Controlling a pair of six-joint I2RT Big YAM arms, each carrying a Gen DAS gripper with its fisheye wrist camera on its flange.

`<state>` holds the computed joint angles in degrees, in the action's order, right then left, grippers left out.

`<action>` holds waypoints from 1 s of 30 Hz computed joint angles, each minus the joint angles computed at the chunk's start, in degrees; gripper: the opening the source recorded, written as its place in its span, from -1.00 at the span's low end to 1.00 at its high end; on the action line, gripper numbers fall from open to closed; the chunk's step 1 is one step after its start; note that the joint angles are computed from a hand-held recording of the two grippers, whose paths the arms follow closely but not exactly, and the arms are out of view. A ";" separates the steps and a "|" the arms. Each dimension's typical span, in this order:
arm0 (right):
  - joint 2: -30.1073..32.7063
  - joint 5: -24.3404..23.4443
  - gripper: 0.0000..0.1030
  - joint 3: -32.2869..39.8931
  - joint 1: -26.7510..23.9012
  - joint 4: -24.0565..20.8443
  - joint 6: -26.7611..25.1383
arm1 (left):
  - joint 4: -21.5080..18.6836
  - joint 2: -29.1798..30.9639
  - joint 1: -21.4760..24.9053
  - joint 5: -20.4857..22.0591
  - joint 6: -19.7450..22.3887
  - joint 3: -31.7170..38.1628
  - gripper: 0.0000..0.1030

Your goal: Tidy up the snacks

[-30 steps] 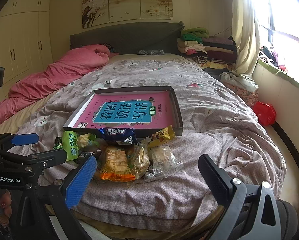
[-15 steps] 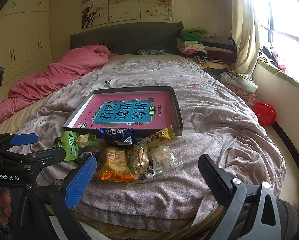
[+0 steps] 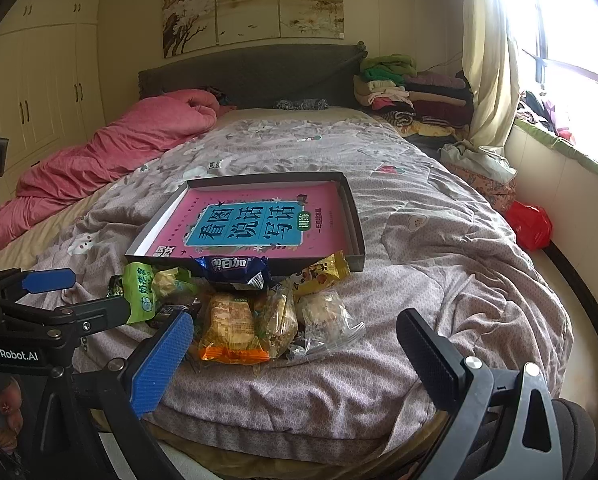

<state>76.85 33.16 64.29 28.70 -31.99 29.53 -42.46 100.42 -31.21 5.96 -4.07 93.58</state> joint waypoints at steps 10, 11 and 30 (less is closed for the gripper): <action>-0.16 0.00 0.99 -0.17 -0.18 0.30 -0.20 | -0.25 0.26 0.11 0.18 -0.82 -0.01 0.98; -0.18 -0.05 0.99 -0.14 -0.17 0.21 -0.12 | -0.23 0.29 0.14 0.16 -0.88 -0.04 0.98; 0.38 -3.69 0.99 -2.08 -1.52 7.33 -1.73 | -2.80 2.57 2.11 0.64 -3.74 2.55 0.98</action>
<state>77.24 29.47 62.21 27.18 -24.65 27.80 -45.26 102.99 -29.10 6.60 -7.81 96.12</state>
